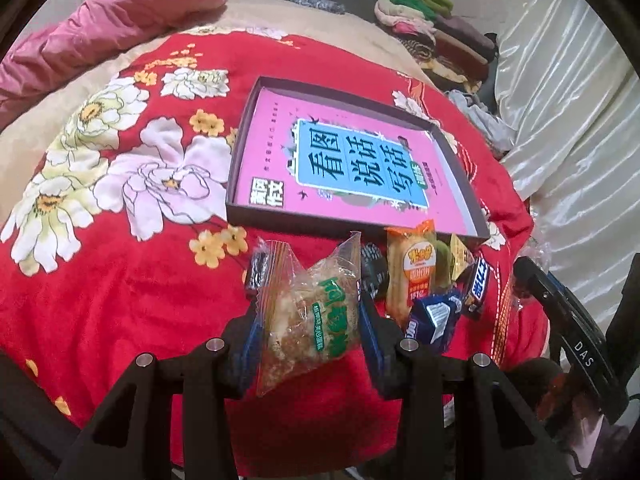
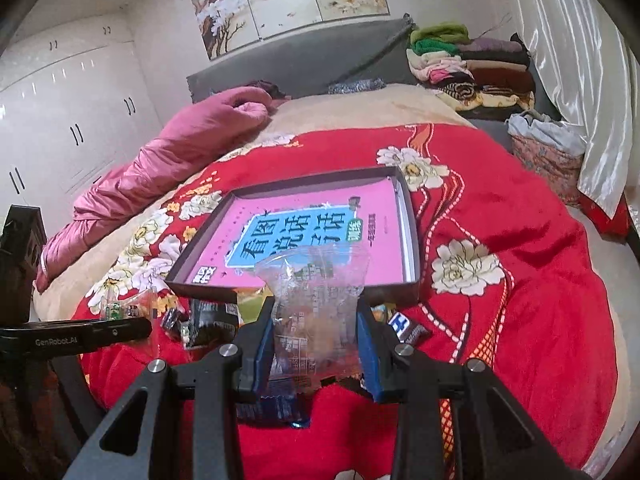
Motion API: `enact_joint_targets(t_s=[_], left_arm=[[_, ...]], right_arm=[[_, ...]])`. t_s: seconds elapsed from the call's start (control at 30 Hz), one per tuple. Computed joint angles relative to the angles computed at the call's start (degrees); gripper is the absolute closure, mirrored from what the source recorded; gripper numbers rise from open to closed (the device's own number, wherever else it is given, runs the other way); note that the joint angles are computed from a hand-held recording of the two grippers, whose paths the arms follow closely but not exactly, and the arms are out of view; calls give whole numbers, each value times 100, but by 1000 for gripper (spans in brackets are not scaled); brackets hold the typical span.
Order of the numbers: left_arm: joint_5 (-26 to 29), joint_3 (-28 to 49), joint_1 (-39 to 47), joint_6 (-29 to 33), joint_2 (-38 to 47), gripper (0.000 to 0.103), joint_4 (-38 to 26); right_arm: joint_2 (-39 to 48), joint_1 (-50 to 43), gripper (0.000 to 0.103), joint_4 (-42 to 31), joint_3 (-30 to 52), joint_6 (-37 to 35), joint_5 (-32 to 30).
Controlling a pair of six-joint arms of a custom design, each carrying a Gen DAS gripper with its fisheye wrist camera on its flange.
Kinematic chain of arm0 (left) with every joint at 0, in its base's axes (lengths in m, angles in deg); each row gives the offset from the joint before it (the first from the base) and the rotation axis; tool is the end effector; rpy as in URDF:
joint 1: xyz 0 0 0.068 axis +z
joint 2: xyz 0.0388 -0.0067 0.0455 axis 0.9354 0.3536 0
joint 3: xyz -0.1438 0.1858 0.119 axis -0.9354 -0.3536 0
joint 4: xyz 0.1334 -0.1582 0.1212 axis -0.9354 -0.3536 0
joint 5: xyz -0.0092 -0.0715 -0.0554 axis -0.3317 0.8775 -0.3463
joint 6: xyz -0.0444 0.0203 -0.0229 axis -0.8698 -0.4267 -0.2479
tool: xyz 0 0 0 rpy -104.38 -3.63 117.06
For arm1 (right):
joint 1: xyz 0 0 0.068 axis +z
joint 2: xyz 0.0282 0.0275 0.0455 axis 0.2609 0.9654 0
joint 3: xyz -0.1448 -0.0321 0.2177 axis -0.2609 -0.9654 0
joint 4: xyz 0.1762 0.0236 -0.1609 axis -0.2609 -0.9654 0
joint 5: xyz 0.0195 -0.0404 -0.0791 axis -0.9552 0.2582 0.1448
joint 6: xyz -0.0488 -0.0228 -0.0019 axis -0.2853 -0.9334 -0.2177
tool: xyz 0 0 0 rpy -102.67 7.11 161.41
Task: Organize snacks
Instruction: 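Carry both held bags over the tray and lower them onto the pink book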
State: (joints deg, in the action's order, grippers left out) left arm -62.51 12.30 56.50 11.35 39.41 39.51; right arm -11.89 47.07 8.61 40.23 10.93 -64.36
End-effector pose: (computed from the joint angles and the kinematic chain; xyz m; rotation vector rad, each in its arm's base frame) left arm 0.2028 -0.0536 0.2754 0.0687 2.5993 -0.4421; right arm 0.1404 0.0781 0.2638 0.0231 2.2258 0.3165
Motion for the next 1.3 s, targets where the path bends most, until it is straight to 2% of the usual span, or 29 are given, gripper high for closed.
enact_joint_targets(t_s=[0.7,1.3], left_arm=[[-212,682,183,170,802,58,502],[-400,1178,36,119,1695,58,987]], right_arm=[[499,-986,66,1105,-46,-673,-614],[1372,-1641,66,1769,132,-946,-1096]])
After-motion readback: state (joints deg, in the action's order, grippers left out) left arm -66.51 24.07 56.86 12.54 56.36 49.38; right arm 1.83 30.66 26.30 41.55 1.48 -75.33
